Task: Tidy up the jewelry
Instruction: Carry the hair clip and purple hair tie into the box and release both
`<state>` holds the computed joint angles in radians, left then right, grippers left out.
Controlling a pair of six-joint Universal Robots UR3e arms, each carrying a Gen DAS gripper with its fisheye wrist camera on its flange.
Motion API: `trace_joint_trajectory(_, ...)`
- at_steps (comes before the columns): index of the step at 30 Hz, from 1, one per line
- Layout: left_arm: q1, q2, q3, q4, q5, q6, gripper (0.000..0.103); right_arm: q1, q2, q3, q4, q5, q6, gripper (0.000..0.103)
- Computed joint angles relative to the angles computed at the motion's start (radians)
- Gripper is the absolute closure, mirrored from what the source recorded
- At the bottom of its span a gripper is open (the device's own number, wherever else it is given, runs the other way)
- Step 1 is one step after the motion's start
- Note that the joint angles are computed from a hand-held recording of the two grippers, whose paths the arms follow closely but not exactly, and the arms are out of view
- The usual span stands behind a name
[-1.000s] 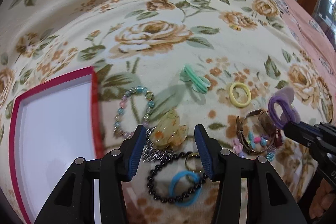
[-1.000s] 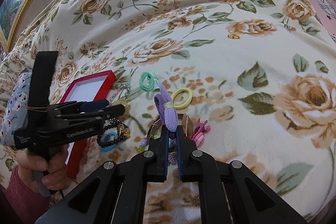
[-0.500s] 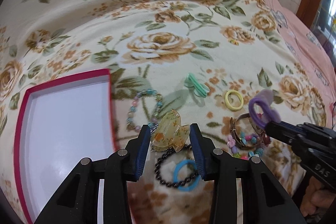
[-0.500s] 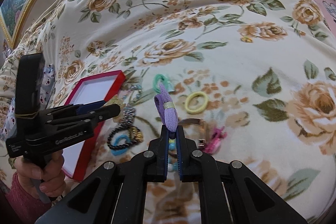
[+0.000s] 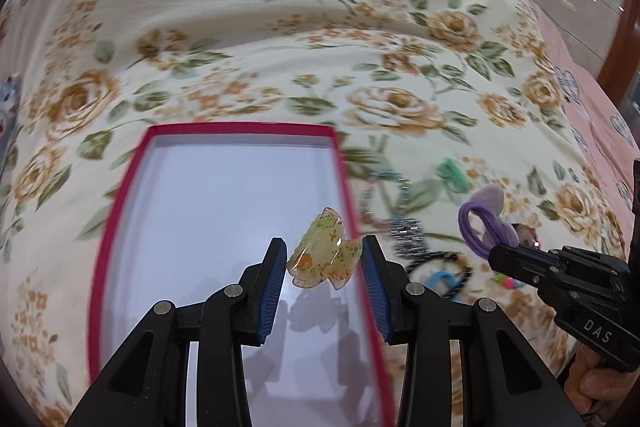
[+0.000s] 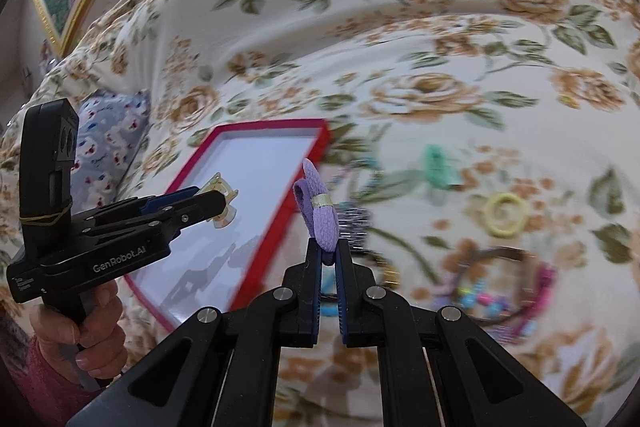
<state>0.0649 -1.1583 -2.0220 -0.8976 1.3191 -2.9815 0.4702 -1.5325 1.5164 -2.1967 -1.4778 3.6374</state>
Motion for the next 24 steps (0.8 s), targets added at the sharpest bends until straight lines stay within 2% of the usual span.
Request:
trace_joint_trajectory(9, 0.163, 0.085, -0.027, -0.084, -0.036, 0.062, 0.066, 0.066, 0.220, -0.227, -0.001, 0.047, -0.012, 0.097)
trace_joint_trajectory(18, 0.212, -0.053, 0.006, -0.015, -0.004, 0.068, 0.065, 0.084, 0.439, -0.453, 0.051, 0.110, -0.006, 0.097)
trace_joint_trajectory(24, 0.182, -0.181, 0.029, 0.079, 0.048, 0.060, 0.065, 0.088, 0.546, -0.575, 0.113, 0.132, -0.031, 0.097)
